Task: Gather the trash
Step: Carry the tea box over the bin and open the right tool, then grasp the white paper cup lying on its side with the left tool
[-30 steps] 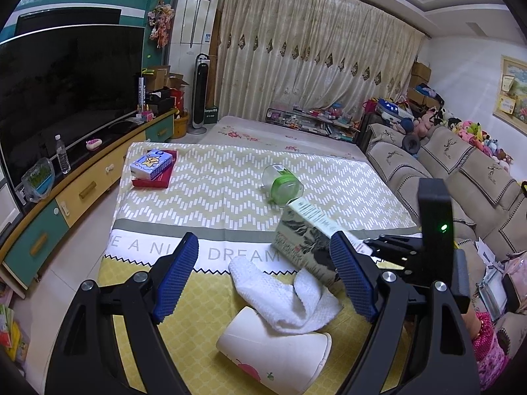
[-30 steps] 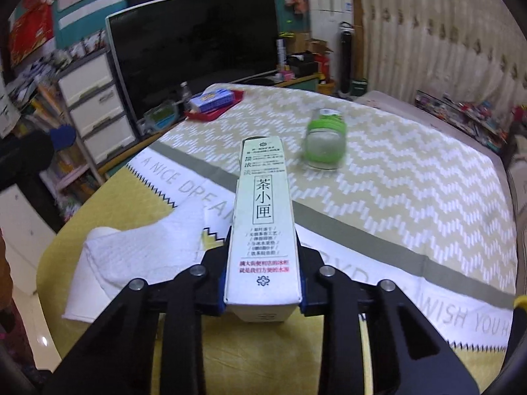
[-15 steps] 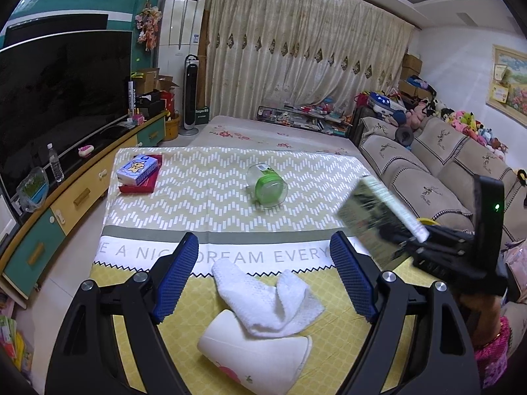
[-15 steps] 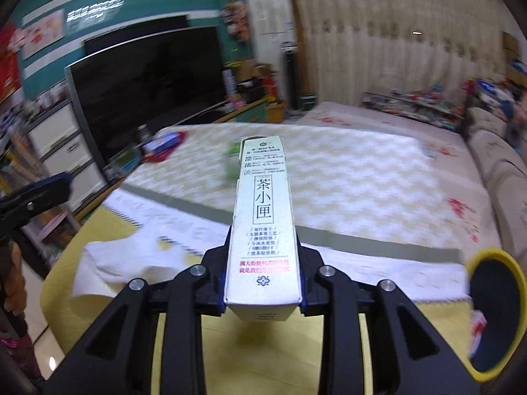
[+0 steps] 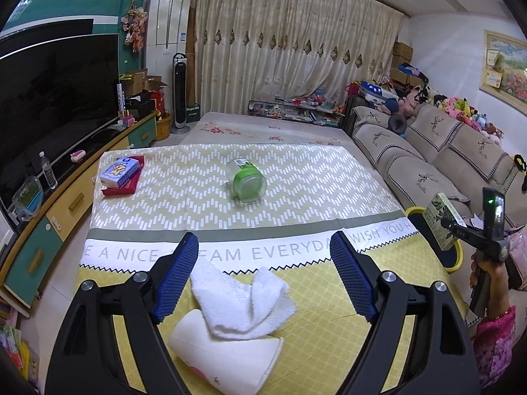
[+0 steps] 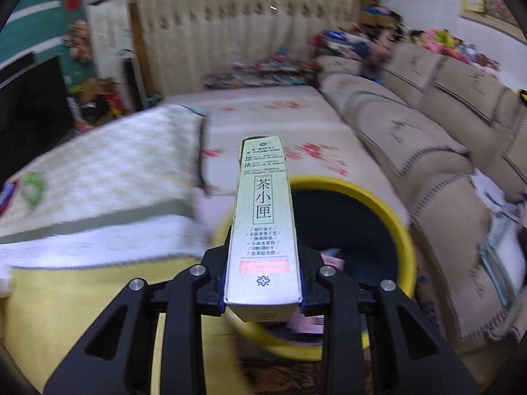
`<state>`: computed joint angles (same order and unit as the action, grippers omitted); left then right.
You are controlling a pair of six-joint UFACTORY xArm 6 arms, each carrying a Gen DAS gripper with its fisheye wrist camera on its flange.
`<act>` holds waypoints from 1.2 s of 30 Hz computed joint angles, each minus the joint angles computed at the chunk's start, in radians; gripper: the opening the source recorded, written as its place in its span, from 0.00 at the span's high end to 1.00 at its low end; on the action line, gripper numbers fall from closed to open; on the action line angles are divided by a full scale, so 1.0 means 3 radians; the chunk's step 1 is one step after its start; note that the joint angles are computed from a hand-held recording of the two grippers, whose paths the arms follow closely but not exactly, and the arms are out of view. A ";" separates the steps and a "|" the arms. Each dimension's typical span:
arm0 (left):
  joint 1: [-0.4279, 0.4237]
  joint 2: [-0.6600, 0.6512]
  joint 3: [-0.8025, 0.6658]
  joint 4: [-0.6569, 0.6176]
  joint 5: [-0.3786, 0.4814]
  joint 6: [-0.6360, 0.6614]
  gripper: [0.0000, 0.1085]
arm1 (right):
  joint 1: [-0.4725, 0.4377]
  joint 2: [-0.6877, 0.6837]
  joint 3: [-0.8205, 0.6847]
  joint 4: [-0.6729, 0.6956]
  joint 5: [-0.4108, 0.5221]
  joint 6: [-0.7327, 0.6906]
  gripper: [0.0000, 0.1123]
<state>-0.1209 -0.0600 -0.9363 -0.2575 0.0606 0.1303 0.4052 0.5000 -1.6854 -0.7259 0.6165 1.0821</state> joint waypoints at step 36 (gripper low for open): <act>0.0080 -0.0462 0.0427 -0.1709 0.0542 0.2205 0.20 | 0.0145 -0.0014 -0.0004 -0.0261 -0.0054 0.0097 0.52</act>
<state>-0.0970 -0.1985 -0.8081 -0.7703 0.2233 0.7919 0.4487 0.4960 -1.6867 -0.8043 0.6004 1.1112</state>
